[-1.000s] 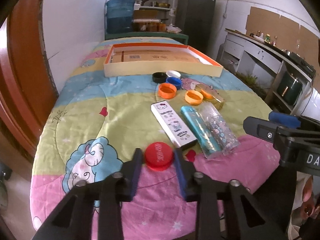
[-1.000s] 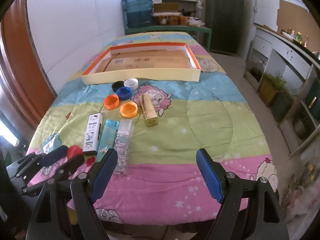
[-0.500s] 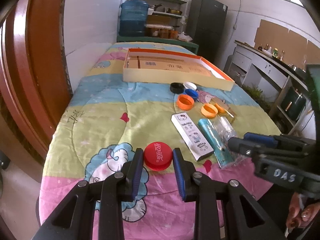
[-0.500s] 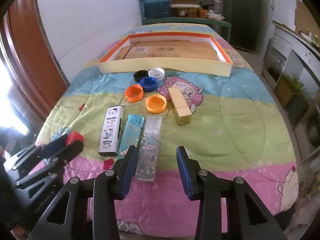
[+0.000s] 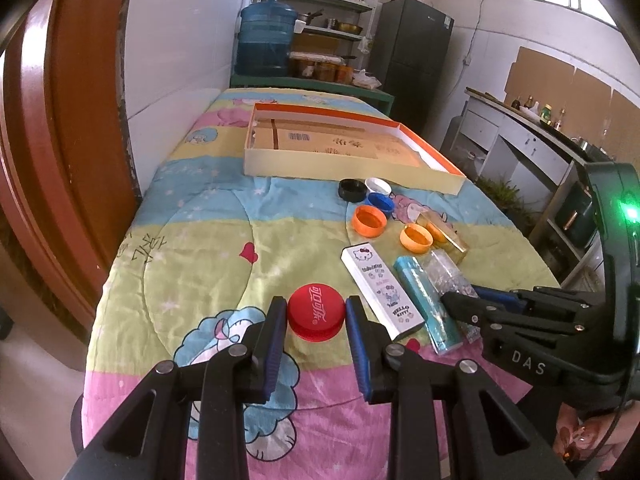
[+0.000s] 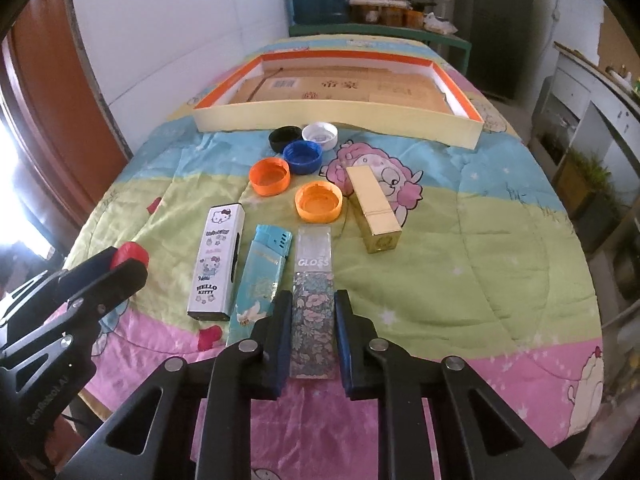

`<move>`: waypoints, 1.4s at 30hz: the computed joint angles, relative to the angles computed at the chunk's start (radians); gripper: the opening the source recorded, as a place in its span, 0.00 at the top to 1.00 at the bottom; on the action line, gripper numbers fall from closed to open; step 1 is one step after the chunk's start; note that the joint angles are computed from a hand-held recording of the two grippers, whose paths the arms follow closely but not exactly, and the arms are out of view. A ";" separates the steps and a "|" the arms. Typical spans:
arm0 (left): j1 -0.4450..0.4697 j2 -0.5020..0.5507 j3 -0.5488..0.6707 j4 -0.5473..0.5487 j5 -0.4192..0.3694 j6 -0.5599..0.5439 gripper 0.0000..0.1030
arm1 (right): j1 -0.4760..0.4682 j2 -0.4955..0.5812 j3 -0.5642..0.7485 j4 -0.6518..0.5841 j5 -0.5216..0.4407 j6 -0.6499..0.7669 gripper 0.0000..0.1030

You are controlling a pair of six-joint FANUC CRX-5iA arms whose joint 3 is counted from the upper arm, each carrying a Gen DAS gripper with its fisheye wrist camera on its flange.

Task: Organize rigid objects
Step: 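Carry the red cap and GLOSS tube with both grippers over the cardboard tray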

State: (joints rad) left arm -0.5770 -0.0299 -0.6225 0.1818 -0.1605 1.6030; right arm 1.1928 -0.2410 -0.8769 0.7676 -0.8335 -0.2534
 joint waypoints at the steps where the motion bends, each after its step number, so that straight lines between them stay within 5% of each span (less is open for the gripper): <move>1: 0.002 0.001 0.002 0.005 -0.001 -0.003 0.70 | -0.003 -0.004 -0.003 0.000 0.006 0.000 0.81; 24: 0.022 0.084 0.245 -0.117 -0.120 0.100 0.70 | -0.115 -0.132 -0.025 0.119 0.016 0.075 0.81; 42: 0.043 0.255 0.518 -0.021 -0.171 -0.085 0.70 | -0.417 -0.093 0.067 0.155 0.143 0.409 0.81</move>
State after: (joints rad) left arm -0.5338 0.2247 -0.1047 0.1611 -0.3314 1.5182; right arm 0.7755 -0.3344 -0.8097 0.9230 -0.6903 0.1556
